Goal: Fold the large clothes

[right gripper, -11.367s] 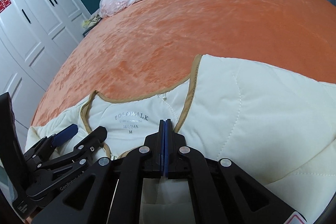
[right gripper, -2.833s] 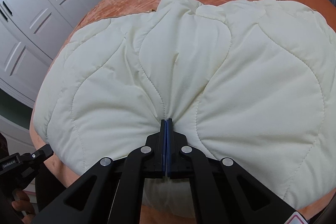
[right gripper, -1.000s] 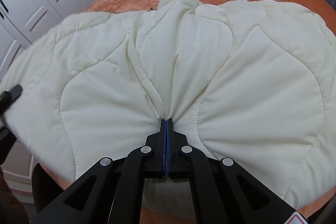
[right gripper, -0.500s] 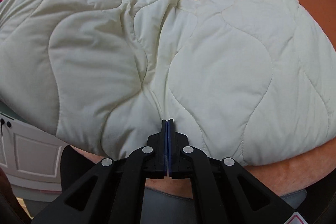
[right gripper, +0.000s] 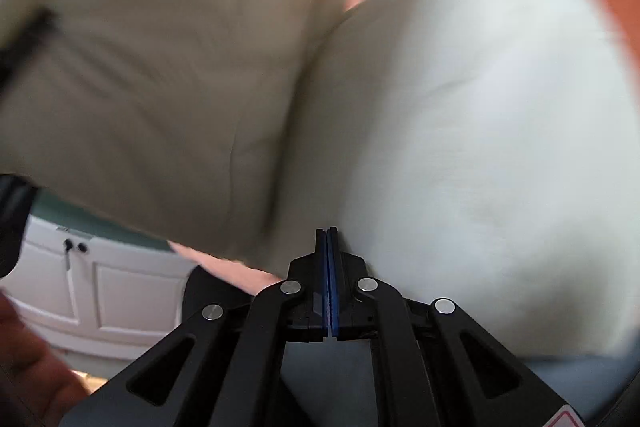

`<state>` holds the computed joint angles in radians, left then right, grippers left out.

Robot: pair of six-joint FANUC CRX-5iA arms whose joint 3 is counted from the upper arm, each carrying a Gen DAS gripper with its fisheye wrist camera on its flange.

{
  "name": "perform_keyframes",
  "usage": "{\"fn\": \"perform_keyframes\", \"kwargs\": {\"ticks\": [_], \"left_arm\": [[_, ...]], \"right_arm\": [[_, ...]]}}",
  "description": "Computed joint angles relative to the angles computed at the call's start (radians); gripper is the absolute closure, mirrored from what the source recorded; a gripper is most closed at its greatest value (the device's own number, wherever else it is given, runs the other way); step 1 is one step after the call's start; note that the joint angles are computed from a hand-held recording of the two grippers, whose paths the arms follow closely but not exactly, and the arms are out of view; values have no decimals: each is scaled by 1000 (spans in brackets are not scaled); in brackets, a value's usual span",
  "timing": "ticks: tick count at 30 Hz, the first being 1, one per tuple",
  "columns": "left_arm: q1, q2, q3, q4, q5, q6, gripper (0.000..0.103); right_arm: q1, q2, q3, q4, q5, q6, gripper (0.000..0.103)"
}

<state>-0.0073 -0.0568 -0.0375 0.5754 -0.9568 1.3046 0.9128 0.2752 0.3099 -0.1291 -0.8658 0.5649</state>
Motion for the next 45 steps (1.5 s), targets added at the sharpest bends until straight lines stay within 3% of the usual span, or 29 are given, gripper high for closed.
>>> {"fn": "perform_keyframes", "kwargs": {"ticks": [3, 7, 13, 15, 16, 17, 18, 19, 20, 22, 25, 28, 30, 31, 32, 33, 37, 40, 45], "left_arm": [[-61, 46, 19, -47, -25, 16, 86], [-123, 96, 23, -108, -65, 42, 85], [-170, 84, -2, -198, -56, 41, 79], [-148, 55, -14, -163, -78, 12, 71], [-130, 33, -32, -121, -87, -21, 59], [-108, 11, -55, -67, -97, -62, 43], [-81, -14, -83, -4, -108, -105, 35], [-54, -41, -105, 43, -120, -130, 26], [-26, -68, -122, 72, -130, -143, 25], [18, -101, -122, 78, -139, -139, 25], [72, -118, -82, -12, -120, -50, 25], [102, -102, -22, -129, -100, 57, 25], [117, -88, 4, -156, -85, 85, 25], [120, -81, 15, -159, -78, 84, 25], [118, -75, 27, -170, -69, 91, 26], [111, -65, 45, -183, -64, 98, 26], [80, -32, 83, -189, -39, 94, 28], [59, -6, 93, -174, -49, 80, 29], [-20, 53, 119, -244, -78, 120, 33]], "right_arm": [[22, -134, -165, 160, -5, -168, 97], [45, -221, -267, 289, -37, -290, 97], [30, -241, -276, 328, -43, -349, 94], [30, -246, -263, 349, -40, -359, 93], [37, -241, -248, 374, -44, -366, 88], [49, -239, -240, 404, -41, -375, 77], [48, -231, -217, 423, -37, -362, 66], [45, -222, -201, 441, -24, -348, 46], [36, -215, -183, 450, -11, -324, 40], [26, -187, -125, 434, 6, -266, 38], [-31, -105, 12, 321, -30, -194, 33], [-63, -19, 136, 227, -122, -246, 32], [-79, 7, 168, 134, -113, -218, 34], [-83, 26, 194, 109, -134, -193, 42], [-85, 45, 218, 101, -156, -170, 69], [-83, 64, 244, 104, -183, -155, 86], [-40, -36, 93, 226, -69, -196, 94], [9, -107, -10, 364, -103, -258, 96], [21, -165, -118, 385, -171, -317, 103]]}}
